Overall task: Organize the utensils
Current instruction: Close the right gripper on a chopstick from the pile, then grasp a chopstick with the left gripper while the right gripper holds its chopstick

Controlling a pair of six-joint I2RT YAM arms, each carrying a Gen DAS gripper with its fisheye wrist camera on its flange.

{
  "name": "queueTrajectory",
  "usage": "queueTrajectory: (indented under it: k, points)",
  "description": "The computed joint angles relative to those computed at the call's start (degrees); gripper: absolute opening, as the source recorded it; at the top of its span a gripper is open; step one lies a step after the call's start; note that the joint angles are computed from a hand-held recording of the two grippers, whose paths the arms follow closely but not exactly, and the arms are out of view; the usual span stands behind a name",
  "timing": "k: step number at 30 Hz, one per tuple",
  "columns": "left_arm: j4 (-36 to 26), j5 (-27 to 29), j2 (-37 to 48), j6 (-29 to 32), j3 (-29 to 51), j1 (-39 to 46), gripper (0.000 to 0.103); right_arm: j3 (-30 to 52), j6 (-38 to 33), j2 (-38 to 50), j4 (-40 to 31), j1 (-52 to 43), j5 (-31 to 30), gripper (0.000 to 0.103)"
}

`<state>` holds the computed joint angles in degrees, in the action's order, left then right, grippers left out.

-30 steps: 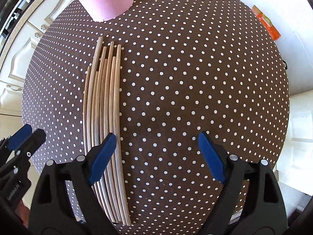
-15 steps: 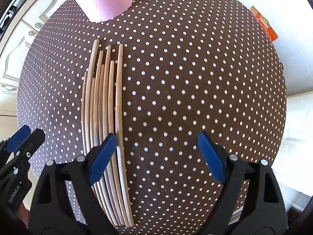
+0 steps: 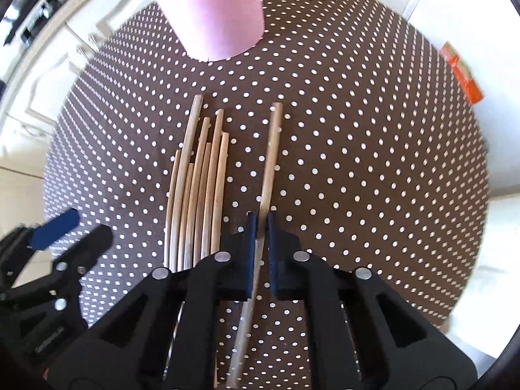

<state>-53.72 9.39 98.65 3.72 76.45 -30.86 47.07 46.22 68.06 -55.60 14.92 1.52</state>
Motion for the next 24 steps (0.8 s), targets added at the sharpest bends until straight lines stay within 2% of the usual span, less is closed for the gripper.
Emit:
queueTrajectory:
  k: [2, 4, 10, 14, 18, 24]
  points:
    - [-0.61, 0.9, 0.56, 0.52, 0.38, -0.65, 0.054, -2.99, -0.03, -3.75, 1.72, -4.13, -4.56, 0.006]
    - [-0.97, 1.08, 1.23, 0.56, 0.71, -1.73, 0.054, -4.87, -0.75, -5.88, 2.83, -6.03, -6.41, 0.006]
    - [-2.66, 0.67, 4.59, -0.45, 2.1, -4.3, 0.054, -6.43, -2.8, -7.52, 4.15, -7.1, -7.08, 0.006]
    - [-1.76, -1.11, 5.05, -2.09, 1.61, -6.04, 0.054, -7.73, -1.38, -9.01, 5.26, -6.52, -7.9, 0.006]
    - [-1.33, -5.02, 5.78, -3.37, 2.1, -8.93, 0.056, -8.76, -1.58, -12.26, 3.29, -6.47, -7.83, 0.006]
    - [-2.13, -9.96, 9.01, -9.07, 5.46, -14.34, 0.06, -8.38, -1.78, -11.24, 4.24, -7.55, -8.34, 0.006]
